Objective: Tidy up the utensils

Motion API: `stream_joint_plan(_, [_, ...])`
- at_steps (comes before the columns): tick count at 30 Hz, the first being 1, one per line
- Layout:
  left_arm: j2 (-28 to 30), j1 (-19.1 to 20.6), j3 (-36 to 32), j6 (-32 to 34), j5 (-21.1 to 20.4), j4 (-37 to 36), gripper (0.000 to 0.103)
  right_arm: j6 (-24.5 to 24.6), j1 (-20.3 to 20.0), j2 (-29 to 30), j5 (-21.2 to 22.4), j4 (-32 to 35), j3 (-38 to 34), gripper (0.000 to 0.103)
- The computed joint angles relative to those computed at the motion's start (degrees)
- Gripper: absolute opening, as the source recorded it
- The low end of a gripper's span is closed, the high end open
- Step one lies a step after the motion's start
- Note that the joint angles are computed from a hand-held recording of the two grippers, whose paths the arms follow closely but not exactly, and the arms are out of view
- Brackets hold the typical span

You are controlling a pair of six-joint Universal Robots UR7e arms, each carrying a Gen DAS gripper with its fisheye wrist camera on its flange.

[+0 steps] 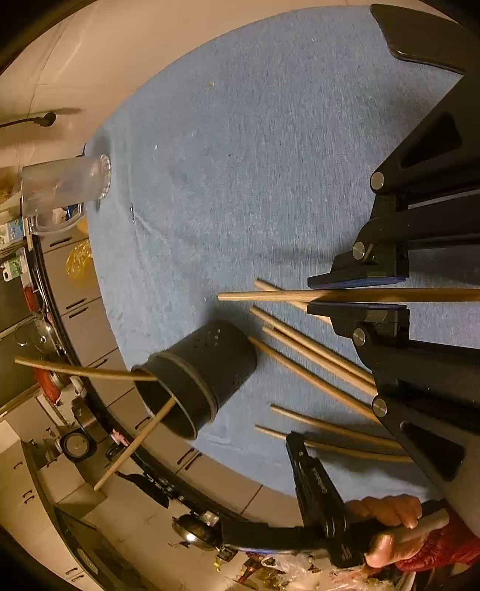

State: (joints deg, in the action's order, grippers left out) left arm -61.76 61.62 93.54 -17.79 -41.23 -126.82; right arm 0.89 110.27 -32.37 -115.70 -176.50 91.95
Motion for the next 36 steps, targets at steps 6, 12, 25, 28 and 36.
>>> stream_joint_plan(6, [-5.2,-2.4,5.7,4.2,-1.4,-9.9,0.006,-1.5,1.2,-0.4,1.2,-4.3,1.4,0.007])
stream_joint_plan(12, [-10.7,-6.1,11.3,7.0,-1.4,-18.4,0.006,-3.9,3.0,-0.9,3.0,-11.4,3.8,0.007])
stream_joint_plan(25, [-15.9,-10.5,15.4,9.5,-1.0,-23.7,0.006,-4.6,5.7,-0.6,3.7,-20.6,6.3,0.007])
stream_joint_plan(28, [-16.7,-10.9,15.8,9.7,-1.0,-23.9,0.006,-5.0,5.9,-0.8,3.7,-21.7,6.6,0.007])
stream_joint_plan(36, [-17.3,-12.0,16.4,9.8,-0.8,-24.7,0.006,-5.0,6.2,-1.2,4.1,-23.1,7.0,0.007])
